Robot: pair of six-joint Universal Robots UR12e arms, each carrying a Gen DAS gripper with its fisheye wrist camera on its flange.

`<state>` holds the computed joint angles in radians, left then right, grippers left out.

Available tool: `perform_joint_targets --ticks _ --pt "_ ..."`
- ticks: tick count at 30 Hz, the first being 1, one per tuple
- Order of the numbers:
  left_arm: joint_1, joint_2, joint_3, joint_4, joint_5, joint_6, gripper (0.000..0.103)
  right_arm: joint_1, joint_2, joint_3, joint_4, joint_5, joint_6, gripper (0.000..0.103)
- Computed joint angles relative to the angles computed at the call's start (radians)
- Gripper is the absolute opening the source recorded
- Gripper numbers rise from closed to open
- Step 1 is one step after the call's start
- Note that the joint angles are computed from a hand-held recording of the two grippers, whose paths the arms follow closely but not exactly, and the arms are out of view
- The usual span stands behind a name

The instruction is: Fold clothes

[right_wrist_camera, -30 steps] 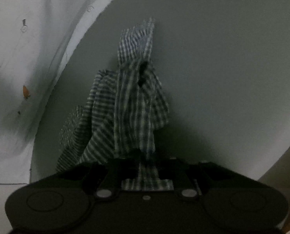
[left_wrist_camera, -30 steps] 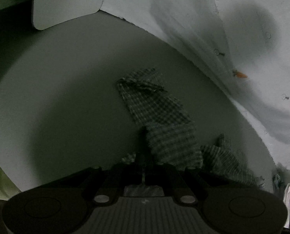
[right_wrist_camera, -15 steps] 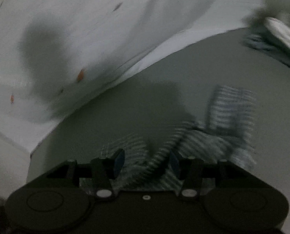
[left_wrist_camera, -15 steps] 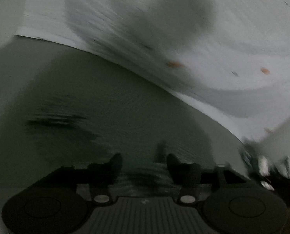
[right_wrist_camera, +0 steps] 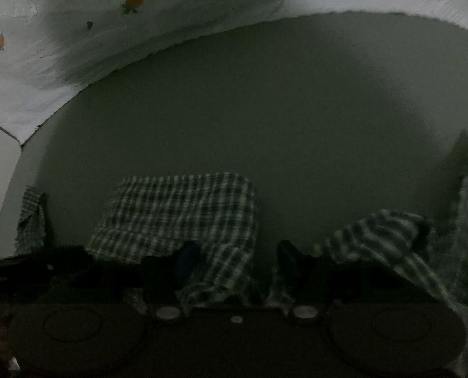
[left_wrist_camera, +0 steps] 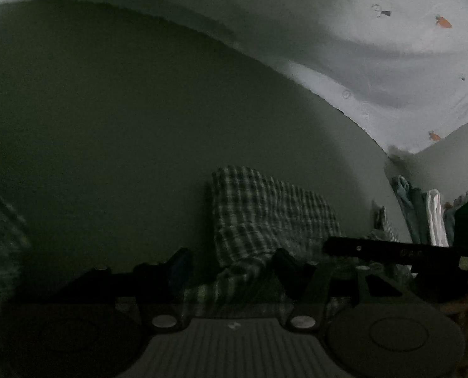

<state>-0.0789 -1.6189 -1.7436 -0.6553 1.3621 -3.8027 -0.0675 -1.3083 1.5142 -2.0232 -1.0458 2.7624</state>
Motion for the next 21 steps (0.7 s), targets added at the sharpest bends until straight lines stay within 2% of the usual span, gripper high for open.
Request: perform_joint_targets --ticks 1,3,5,7,9,12,15,17,19,20,21 --pt "0.001 -0.007 -0.001 0.006 -0.009 -0.017 0.012 -0.002 0.010 -0.013 0.022 0.023 -0.010 0.028" --pt "0.001 -0.026 0.001 0.045 0.003 -0.054 0.007 -0.004 0.031 -0.036 0.053 0.073 -0.026 0.008" --pt "-0.001 -0.035 0.014 0.060 0.057 -0.046 0.005 0.002 0.044 -0.048 -0.003 0.124 -0.015 0.007" --pt "0.020 -0.052 0.042 0.119 0.080 -0.027 0.004 0.014 0.069 -0.078 -0.093 0.168 0.006 0.007" --pt "0.042 -0.079 0.089 0.179 0.112 -0.004 0.004 0.038 0.126 -0.154 -0.215 0.208 0.080 0.006" --pt "0.072 -0.144 0.190 0.272 0.188 0.087 0.004 0.076 0.226 -0.283 -0.396 0.242 0.210 0.006" --pt "0.099 -0.230 0.296 0.341 0.227 0.188 0.004 0.117 0.353 -0.447 -0.540 0.212 0.331 0.006" --pt "0.108 -0.276 0.343 0.332 0.265 0.238 0.004 0.143 0.424 -0.543 -0.546 0.166 0.352 0.006" --pt "0.114 -0.310 0.363 0.263 0.298 0.219 0.007 0.171 0.484 -0.626 -0.492 0.099 0.305 0.008" --pt "0.117 -0.328 0.375 0.227 0.313 0.209 0.010 0.184 0.508 -0.660 -0.447 0.057 0.272 0.015" --pt "0.120 -0.347 0.389 0.191 0.328 0.198 0.015 0.195 0.525 -0.685 -0.394 0.008 0.250 0.029"
